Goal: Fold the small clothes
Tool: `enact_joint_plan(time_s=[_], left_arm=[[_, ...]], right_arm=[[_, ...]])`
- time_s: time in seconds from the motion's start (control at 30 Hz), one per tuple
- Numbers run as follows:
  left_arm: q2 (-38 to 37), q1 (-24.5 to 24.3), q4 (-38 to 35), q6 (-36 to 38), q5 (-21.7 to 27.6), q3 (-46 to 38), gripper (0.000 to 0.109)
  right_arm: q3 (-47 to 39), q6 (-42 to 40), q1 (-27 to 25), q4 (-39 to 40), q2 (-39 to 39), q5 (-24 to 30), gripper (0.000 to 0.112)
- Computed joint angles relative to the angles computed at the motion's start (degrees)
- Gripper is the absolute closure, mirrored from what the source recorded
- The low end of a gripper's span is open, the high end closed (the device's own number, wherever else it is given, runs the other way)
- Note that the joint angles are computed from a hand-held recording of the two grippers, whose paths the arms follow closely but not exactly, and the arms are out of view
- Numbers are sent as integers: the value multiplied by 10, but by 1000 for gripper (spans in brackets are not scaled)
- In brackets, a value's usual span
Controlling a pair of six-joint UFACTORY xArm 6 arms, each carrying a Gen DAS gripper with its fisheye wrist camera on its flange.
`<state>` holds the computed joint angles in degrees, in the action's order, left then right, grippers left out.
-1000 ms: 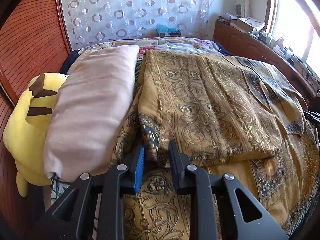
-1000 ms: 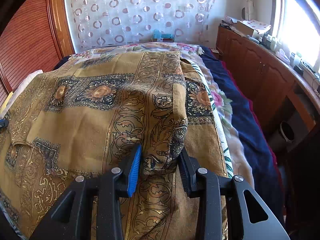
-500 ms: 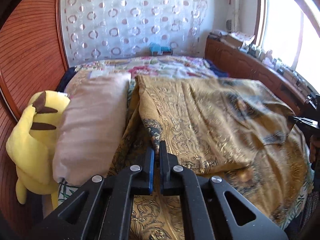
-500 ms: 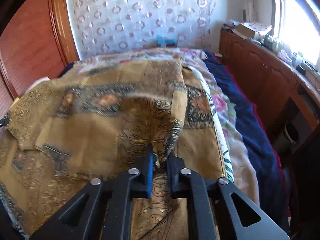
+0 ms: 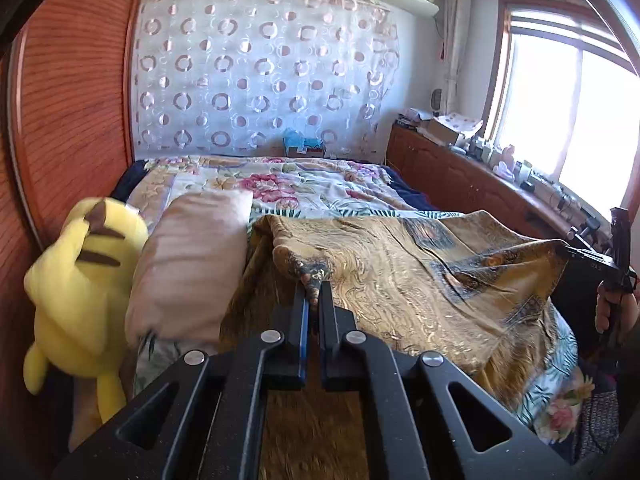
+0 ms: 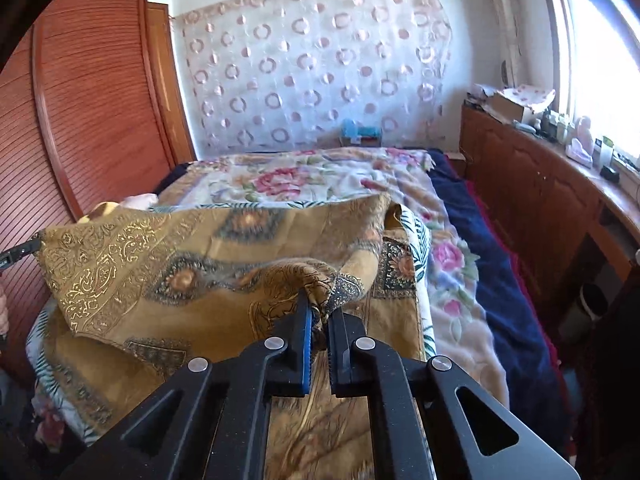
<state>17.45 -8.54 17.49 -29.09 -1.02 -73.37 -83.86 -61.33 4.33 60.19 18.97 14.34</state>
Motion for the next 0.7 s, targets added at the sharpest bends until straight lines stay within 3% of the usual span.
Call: enact_joint_plan(time_s=[0.17, 0.27, 0.37, 0.6, 0.7], left_arm=[[-36, 21, 156, -169, -21, 70, 104], [-37, 24, 172, -194, -26, 92, 104], [-29, 27, 243, -262, -11, 90, 104], [-24, 14, 209, -234, 16, 102, 104], [-26, 13, 191, -218, -1, 112, 104]], right_arm=[[93, -100, -8, 91, -68, 0, 107], [113, -105, -17, 93, -77, 7, 107], [120, -90, -20, 81, -73, 14, 107], [119, 1, -5, -19, -28, -15, 107], [114, 33, -2, -47, -18, -26, 106]])
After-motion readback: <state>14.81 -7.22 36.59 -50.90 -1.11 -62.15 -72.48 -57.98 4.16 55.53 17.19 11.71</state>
